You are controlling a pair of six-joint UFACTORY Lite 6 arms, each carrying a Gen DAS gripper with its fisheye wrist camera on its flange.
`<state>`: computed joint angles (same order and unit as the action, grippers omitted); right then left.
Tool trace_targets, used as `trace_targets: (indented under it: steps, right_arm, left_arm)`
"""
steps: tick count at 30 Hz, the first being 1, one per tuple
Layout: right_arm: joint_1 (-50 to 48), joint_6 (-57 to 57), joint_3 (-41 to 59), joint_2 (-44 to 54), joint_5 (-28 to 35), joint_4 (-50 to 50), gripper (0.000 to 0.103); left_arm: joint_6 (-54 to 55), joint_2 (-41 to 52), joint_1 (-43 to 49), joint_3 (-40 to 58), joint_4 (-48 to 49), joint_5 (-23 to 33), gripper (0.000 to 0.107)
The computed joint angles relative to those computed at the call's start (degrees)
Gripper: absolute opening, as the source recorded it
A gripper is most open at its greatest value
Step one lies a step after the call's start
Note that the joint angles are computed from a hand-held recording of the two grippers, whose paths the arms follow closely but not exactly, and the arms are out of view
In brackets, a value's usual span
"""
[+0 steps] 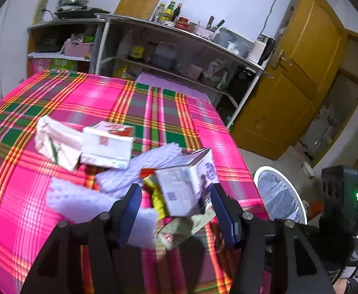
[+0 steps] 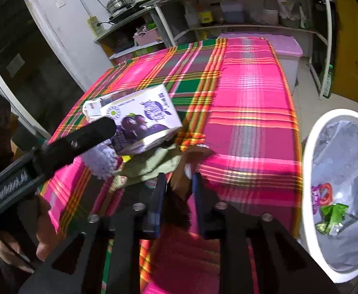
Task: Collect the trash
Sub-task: 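Grasp the brown wrapper with the right tool while the left tool grasps the milk carton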
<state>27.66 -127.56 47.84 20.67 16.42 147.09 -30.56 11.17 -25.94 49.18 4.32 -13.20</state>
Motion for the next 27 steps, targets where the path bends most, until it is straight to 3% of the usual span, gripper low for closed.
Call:
trace_targets:
  steps: [6, 10, 15, 17, 18, 27]
  right_arm:
    - [-2.4, 3.08, -2.2, -0.92, 1.92, -4.03, 0.016]
    - [-2.14, -0.43, -2.66, -1.31, 1.8, -1.08, 0.016]
    - [-2.51, -0.8, -3.54, -1.64, 2.57, -1.15, 0.016]
    - [-2.75, -0.98, -4.01, -2.08, 2.74, -1.04, 0.016]
    - [-2.71, -1.18, -4.17, -2.24, 2.74, -0.77, 0.016]
    - [-2.66, -3.64, -6.69, -5.09, 2.7, 1.64, 0.016]
  left_arm:
    - [-2.9, 5.19, -0.05, 5.67, 2.87, 1.78, 0.058]
    - [-1.94, 6.46, -0.46, 6.95, 1.47, 1.99, 0.058]
    - [6.47, 7.07, -1.56, 7.44, -6.22, 1.66, 0.057]
    - [8.45, 6.99, -1.72, 7.31, -8.15, 1.42, 0.044]
    - [10.83, 6.81, -1.91, 7.12, -10.61, 1.37, 0.043]
    - [17.87, 2.44, -3.43, 2.62, -18.15, -0.96, 0.042]
